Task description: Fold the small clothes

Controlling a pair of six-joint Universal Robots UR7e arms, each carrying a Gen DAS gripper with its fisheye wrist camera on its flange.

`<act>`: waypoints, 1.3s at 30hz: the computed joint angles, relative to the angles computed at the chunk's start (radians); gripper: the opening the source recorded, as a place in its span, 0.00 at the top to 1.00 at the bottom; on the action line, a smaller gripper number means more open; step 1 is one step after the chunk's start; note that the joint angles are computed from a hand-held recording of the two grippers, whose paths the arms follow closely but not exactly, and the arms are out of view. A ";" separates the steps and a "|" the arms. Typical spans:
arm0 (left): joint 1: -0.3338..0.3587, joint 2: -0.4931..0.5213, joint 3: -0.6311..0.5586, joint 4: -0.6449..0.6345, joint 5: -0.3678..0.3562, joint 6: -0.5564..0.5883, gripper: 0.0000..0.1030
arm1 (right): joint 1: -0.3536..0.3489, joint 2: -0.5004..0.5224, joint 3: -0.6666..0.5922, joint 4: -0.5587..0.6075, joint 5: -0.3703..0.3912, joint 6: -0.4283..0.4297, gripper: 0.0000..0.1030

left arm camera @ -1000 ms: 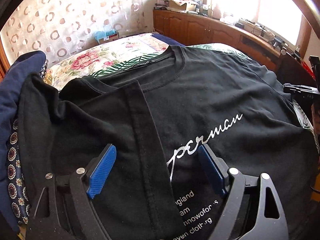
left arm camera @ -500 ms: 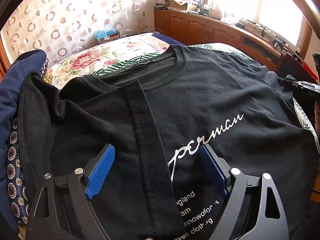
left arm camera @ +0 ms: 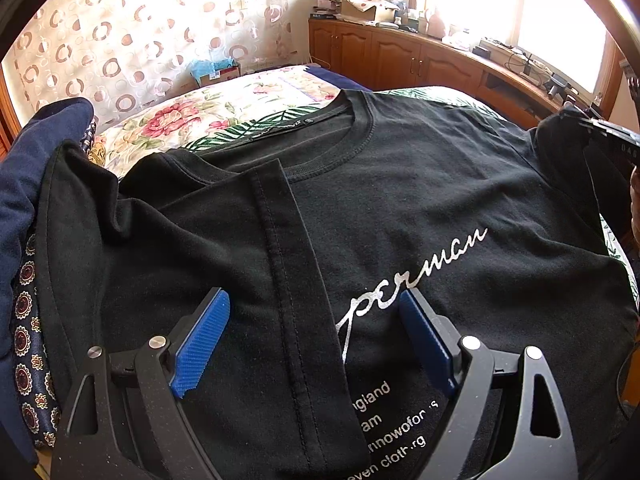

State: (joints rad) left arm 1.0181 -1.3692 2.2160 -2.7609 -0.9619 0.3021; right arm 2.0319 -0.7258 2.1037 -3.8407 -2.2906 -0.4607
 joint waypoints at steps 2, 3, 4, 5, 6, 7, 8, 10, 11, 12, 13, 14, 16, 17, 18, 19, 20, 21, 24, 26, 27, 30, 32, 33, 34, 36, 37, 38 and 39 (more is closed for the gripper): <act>0.000 0.000 -0.001 0.000 0.000 0.000 0.15 | 0.009 0.008 -0.020 0.016 0.017 -0.006 0.91; 0.000 0.000 -0.001 0.000 0.000 0.000 0.15 | 0.013 0.013 -0.028 0.024 0.030 -0.008 0.91; 0.001 0.001 -0.002 0.000 0.000 0.000 0.15 | 0.017 0.020 -0.037 0.033 0.045 -0.009 0.91; 0.000 0.000 -0.001 0.001 0.000 0.000 0.15 | 0.018 0.028 -0.045 0.039 0.058 -0.010 0.91; 0.000 0.000 0.000 0.000 0.000 -0.001 0.15 | 0.018 0.031 -0.046 0.049 0.082 -0.006 0.91; 0.000 0.001 -0.001 0.000 0.000 -0.001 0.14 | 0.018 0.035 -0.048 0.062 0.103 -0.002 0.91; 0.000 0.001 0.000 -0.001 0.001 -0.001 0.14 | 0.018 0.040 -0.051 0.076 0.125 0.002 0.91; -0.001 0.000 0.000 0.001 0.008 -0.009 0.12 | 0.020 0.057 -0.061 0.108 0.158 0.009 0.91; 0.000 0.002 -0.002 0.002 0.012 -0.013 0.10 | 0.020 0.067 -0.064 0.122 0.168 0.013 0.91; 0.000 0.004 -0.002 0.001 0.016 -0.017 0.09 | 0.018 0.079 -0.067 0.145 0.177 0.023 0.91; 0.001 0.004 -0.003 0.002 0.015 -0.018 0.09 | 0.012 0.083 -0.069 0.163 0.181 0.025 0.91; 0.000 0.004 -0.002 0.001 0.016 -0.018 0.09 | 0.005 0.088 -0.069 0.174 0.185 0.027 0.91; 0.000 0.005 -0.001 -0.001 0.016 -0.018 0.09 | -0.005 0.106 -0.078 0.205 0.185 0.040 0.91; 0.000 0.005 -0.001 -0.001 0.016 -0.018 0.09 | -0.009 0.110 -0.080 0.221 0.186 0.052 0.91; -0.001 0.004 -0.001 -0.001 0.017 -0.018 0.09 | -0.020 0.117 -0.087 0.231 0.195 0.054 0.91; 0.000 0.004 -0.001 0.000 0.016 -0.018 0.09 | -0.023 0.129 -0.102 0.242 0.195 0.057 0.91; -0.001 0.005 -0.001 0.000 0.016 -0.019 0.09 | -0.024 0.132 -0.104 0.250 0.191 0.060 0.91; -0.001 0.005 -0.001 0.000 0.016 -0.019 0.09 | -0.023 0.140 -0.111 0.256 0.184 0.063 0.90; -0.002 0.004 0.000 -0.004 0.016 -0.019 0.09 | -0.025 0.139 -0.122 0.287 0.181 0.069 0.76; -0.008 -0.003 0.012 -0.038 0.024 -0.018 0.09 | -0.016 0.117 -0.097 0.274 0.164 0.070 0.71; -0.012 -0.009 0.016 -0.051 0.027 -0.016 0.09 | -0.011 0.105 -0.090 0.273 0.156 0.072 0.71; -0.028 -0.035 0.027 -0.094 0.034 0.000 0.09 | -0.002 0.071 -0.065 0.248 0.147 0.064 0.70; -0.038 -0.058 0.031 -0.112 0.024 0.003 0.09 | 0.003 0.058 -0.057 0.221 0.135 0.049 0.70; -0.040 -0.070 0.031 -0.117 0.009 -0.001 0.09 | 0.001 0.054 -0.058 0.200 0.125 0.040 0.69; -0.042 -0.077 0.028 -0.118 -0.002 -0.006 0.09 | -0.003 0.051 -0.061 0.185 0.116 0.035 0.69; -0.045 -0.090 0.028 -0.121 -0.026 -0.011 0.09 | -0.017 0.048 -0.073 0.173 0.099 0.034 0.69; -0.047 -0.093 0.025 -0.117 -0.031 -0.015 0.09 | -0.029 0.050 -0.083 0.165 0.096 0.026 0.69; -0.053 -0.098 0.031 -0.129 -0.028 -0.012 0.09 | -0.038 0.056 -0.097 0.163 0.086 0.021 0.69; -0.057 -0.102 0.039 -0.146 -0.025 -0.005 0.09 | -0.048 0.064 -0.114 0.166 0.074 0.019 0.69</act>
State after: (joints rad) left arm 0.9607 -1.4711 2.2550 -2.9070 -0.9874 0.2967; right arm 1.9843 -0.6622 1.9893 -3.6748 -2.2161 -0.4413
